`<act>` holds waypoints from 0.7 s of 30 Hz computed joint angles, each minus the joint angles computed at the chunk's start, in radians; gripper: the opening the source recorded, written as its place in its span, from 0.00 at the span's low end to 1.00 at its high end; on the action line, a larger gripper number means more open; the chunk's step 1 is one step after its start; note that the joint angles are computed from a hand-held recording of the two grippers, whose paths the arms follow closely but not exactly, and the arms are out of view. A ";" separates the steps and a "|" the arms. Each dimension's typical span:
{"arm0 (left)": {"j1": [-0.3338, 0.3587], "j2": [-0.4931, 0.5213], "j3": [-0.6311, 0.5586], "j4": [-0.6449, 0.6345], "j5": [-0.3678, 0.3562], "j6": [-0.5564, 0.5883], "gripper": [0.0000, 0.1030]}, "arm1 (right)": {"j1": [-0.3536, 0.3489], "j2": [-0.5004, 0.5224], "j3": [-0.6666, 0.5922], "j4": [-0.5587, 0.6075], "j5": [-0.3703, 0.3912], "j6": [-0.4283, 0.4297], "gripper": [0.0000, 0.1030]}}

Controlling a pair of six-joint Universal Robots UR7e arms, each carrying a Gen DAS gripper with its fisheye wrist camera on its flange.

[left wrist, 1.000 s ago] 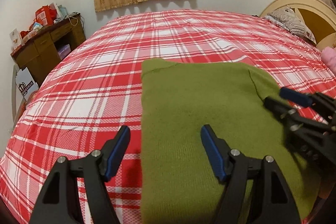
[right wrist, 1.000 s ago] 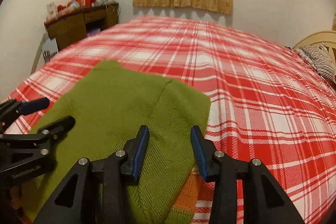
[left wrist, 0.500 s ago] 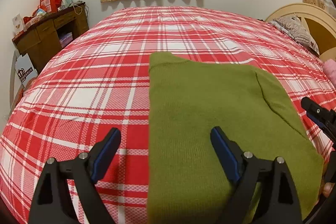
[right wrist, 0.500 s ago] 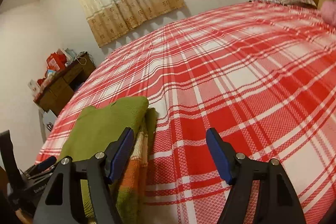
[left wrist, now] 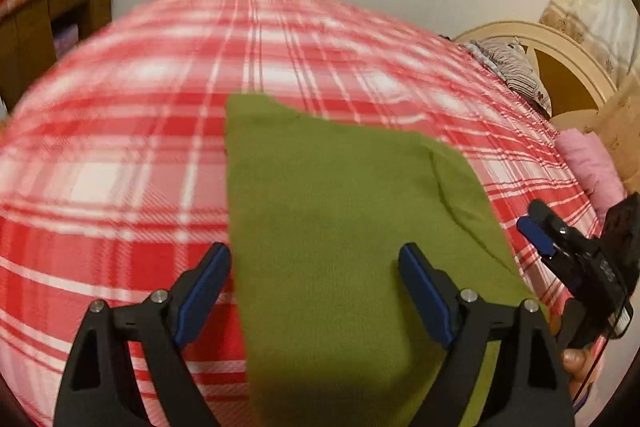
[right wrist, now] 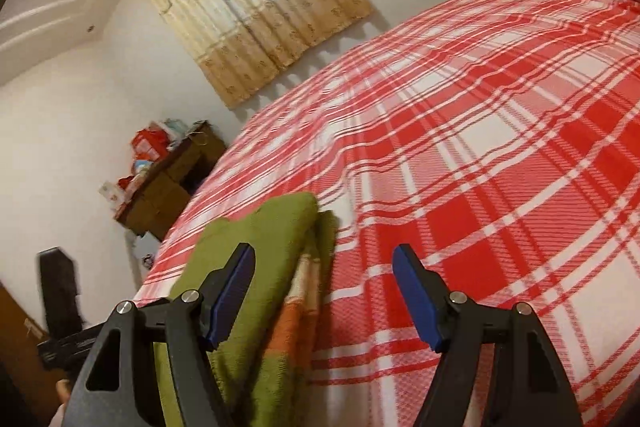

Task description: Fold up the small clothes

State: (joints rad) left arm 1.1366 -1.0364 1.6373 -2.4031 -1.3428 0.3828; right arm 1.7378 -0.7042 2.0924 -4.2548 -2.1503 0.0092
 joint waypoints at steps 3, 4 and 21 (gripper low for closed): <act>0.031 0.019 -0.022 0.037 -0.058 -0.046 0.89 | 0.001 -0.006 -0.011 0.065 0.005 -0.005 0.70; 0.032 0.019 -0.029 0.052 -0.064 -0.048 0.89 | -0.003 -0.013 -0.009 0.096 0.023 -0.002 0.70; 0.035 0.012 -0.003 0.009 -0.070 -0.008 0.90 | -0.002 -0.047 -0.102 0.552 0.082 -0.087 0.77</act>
State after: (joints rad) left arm 1.1712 -1.0244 1.6344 -2.3938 -1.4125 0.3744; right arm 1.7355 -0.7508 1.9903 -3.7032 -2.0680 -0.0774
